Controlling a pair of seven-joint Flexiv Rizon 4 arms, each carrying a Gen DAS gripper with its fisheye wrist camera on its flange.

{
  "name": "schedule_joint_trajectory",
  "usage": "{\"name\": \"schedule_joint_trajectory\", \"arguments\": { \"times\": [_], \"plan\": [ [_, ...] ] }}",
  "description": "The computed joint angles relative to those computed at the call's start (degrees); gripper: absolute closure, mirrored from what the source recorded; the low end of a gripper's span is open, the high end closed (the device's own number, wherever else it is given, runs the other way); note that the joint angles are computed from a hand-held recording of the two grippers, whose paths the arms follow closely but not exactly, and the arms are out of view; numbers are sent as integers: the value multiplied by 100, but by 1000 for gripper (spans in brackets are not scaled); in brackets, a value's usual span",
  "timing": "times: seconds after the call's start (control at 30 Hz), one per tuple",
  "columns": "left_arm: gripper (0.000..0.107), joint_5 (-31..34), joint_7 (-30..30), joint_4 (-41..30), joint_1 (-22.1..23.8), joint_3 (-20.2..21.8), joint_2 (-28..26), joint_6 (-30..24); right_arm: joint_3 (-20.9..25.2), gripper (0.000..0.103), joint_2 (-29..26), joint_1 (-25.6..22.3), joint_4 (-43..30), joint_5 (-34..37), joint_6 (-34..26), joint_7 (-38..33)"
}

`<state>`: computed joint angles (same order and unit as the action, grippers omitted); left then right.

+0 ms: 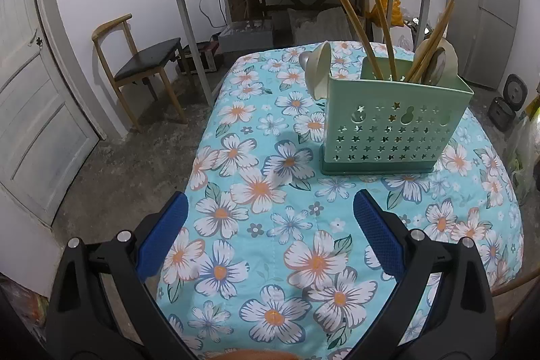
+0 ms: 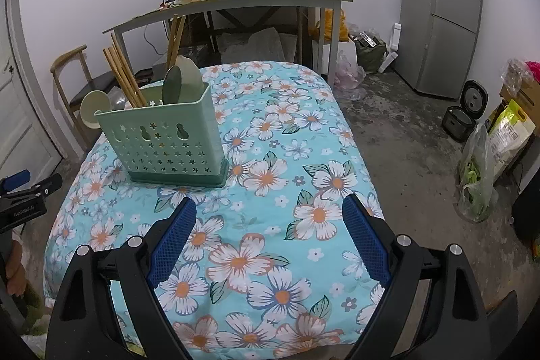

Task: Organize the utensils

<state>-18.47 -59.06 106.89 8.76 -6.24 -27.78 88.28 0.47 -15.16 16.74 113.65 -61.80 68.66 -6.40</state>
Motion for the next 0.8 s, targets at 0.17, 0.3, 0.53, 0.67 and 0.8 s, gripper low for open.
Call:
{"name": "schedule_joint_trajectory", "arguments": {
  "times": [0.17,0.3,0.53,0.67,0.8],
  "plan": [
    [12,12,-5,-15,6,-7,-16,26,-5,17,-8,15,-37,-51,-1,4],
    [12,26,-5,-6,8,-11,-14,34,-3,17,11,11,-30,-85,0,27],
    [12,22,9,12,32,-47,-2,46,11,17,19,-4,-32,-105,-5,32],
    [12,28,0,11,18,-31,0,40,3,17,25,-8,-27,-151,3,81],
    [12,28,3,4,21,-32,-4,40,13,17,30,-18,-26,-155,2,77]
  ]
}}
